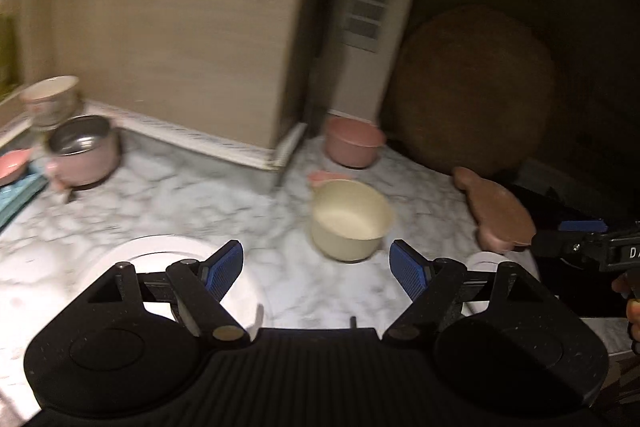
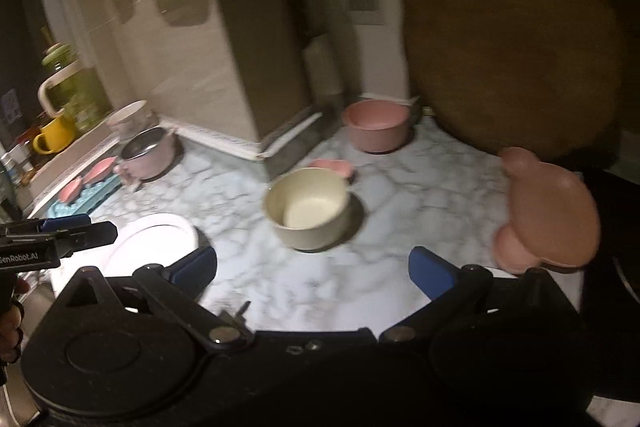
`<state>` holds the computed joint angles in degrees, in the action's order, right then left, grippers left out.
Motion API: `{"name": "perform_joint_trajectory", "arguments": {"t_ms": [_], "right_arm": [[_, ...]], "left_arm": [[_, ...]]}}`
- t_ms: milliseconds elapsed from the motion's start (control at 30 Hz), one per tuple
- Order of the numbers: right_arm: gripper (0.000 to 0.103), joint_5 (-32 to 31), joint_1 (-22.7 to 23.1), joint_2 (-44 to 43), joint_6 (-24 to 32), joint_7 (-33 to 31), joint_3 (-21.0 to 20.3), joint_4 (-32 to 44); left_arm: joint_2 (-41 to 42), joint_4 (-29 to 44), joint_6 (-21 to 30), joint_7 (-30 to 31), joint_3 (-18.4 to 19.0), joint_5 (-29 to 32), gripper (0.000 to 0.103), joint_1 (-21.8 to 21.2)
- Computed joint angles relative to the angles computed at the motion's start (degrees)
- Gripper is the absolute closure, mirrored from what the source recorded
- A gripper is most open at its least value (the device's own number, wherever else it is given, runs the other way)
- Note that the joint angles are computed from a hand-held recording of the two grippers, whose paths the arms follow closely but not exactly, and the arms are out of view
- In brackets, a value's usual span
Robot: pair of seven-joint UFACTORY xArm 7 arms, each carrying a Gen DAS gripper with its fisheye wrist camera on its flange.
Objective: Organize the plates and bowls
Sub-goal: 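Move both grippers back toward the round white plate by the stove, then close both grippers on the rim of the round white plate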
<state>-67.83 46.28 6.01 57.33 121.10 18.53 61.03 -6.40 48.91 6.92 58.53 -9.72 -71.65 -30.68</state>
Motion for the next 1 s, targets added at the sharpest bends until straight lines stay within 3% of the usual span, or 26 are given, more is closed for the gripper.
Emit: {"name": "perform_joint_trajectory", "arguments": {"t_ms": [167,400,500,700,1000], "right_arm": [[0.001,3.63,-0.93,-6.46,2.42,2.54,1.43,-7.7],[0.002,9.05,-5.22,-15.6,-1.33,8.45,4.47,-19.72],[0.002,11.47,-7.12,-18.64,-3.49,10.16,5.44,-23.86],[0.019,13.45,-11.15,-21.69,-10.96,12.04,6.25,-30.4],[0.035,10.01,-17.33,-22.35,-21.37,16.24,6.55,-35.76]], "left_arm": [[6.15,4.82,-0.46,-6.84,-3.77,7.53,0.023,-1.25],[14.06,10.55,0.49,-17.28,-8.86,20.91,0.023,-1.96],[17.56,12.64,0.62,-24.72,-8.92,29.23,0.023,-3.43],[23.35,16.29,2.01,-36.25,-7.84,41.75,0.023,-6.05],[30.02,20.98,5.83,-44.59,-11.18,51.03,0.023,-3.94]]}}
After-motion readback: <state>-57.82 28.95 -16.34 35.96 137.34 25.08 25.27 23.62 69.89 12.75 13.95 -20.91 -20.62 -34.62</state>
